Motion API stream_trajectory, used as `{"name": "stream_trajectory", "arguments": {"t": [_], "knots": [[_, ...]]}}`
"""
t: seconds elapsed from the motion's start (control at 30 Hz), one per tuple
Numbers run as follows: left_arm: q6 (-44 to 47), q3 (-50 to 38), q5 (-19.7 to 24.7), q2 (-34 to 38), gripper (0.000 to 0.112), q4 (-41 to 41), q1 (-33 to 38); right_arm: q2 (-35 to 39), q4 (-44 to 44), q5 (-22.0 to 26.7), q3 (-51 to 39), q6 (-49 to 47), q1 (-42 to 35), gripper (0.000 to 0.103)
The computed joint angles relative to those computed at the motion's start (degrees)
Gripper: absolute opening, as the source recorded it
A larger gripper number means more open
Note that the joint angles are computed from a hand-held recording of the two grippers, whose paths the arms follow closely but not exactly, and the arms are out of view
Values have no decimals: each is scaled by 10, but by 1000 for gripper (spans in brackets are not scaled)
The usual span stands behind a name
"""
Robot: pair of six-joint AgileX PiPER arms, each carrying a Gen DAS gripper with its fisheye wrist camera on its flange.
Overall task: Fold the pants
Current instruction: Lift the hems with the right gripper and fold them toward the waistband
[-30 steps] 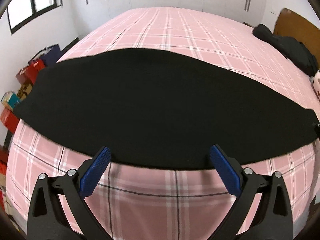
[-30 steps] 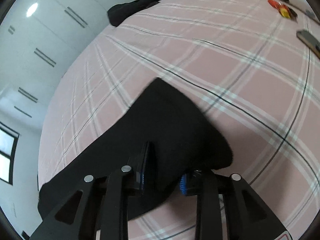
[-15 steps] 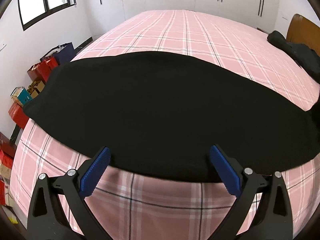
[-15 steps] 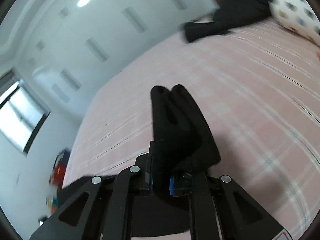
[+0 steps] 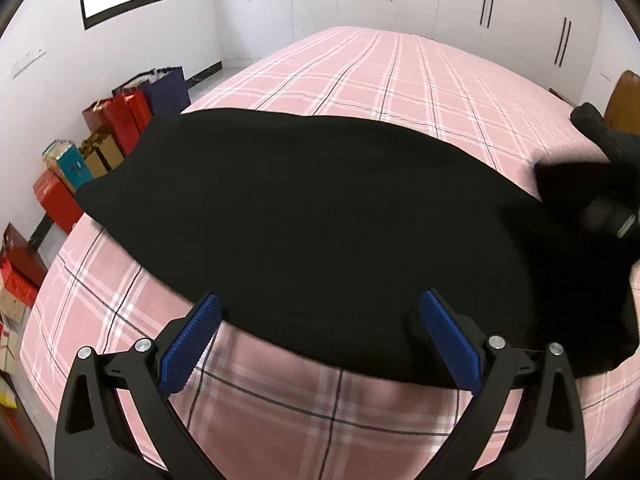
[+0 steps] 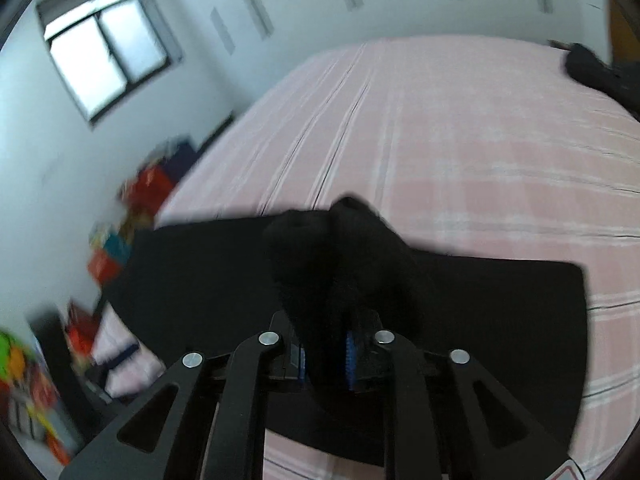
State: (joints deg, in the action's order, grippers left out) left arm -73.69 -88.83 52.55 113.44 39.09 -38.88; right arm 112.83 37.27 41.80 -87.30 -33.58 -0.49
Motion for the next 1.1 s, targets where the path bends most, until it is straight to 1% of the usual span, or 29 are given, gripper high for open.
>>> {"name": "stream_trajectory", "arguments": {"t": [0.13,0.2,0.27,0.33,0.37,0.4,0.5,0.53,0.57,0.6,0.63,0.67,0.7,0.73,0.8,0.83,0.9,1.0,1.03,1.07,1.1], "knots": [[-4,6,-4,-5,98,-3,5,0,-56,-64,62,8,44,19],[-3,11,-6,-9,98,-5,7,-16,-64,-96,94,-2,55,20],[-1,10,-4,-8,98,-3,6,-21,-70,-100,101,-5,54,19],[5,5,-2,-3,98,-5,5,-27,-67,-100,99,-2,54,11],[6,4,-1,-2,98,-5,4,-38,-44,-102,104,-13,48,11],[7,2,0,0,98,-6,3,-36,-35,-97,85,-3,48,11],[4,5,-4,-2,98,-6,1,-56,29,-80,63,-19,40,11],[3,5,-5,-1,98,-6,0,-56,27,-73,53,-13,46,17],[4,5,-6,-1,98,-7,0,-47,2,-69,38,13,60,25],[7,6,-7,-1,98,-10,1,-30,-34,-57,18,43,74,38],[8,6,-8,0,98,-12,1,-6,-69,-40,-5,71,90,56],[11,6,-7,1,98,-13,1,8,-94,-27,-15,86,99,55],[11,7,-6,0,98,-11,1,8,-97,-19,-5,81,102,55],[11,9,-5,-1,98,-10,1,-16,-76,-24,28,57,93,52],[6,20,-11,-7,98,-12,3,-92,-4,-68,116,-4,52,54],[6,21,-14,-9,98,-16,5,-126,27,-71,149,-27,15,60],[10,20,-23,-9,98,-30,11,-159,41,-50,176,-30,-74,73],[16,15,-26,-5,98,-41,11,-142,-44,-29,177,34,-174,74],[18,14,-26,-4,98,-41,9,-132,-52,-27,178,43,-198,75],[18,14,-30,-4,98,-42,8,-115,-41,-16,175,34,-224,75],[15,14,-32,-3,98,-42,6,-93,-12,2,169,12,-250,75]]}}
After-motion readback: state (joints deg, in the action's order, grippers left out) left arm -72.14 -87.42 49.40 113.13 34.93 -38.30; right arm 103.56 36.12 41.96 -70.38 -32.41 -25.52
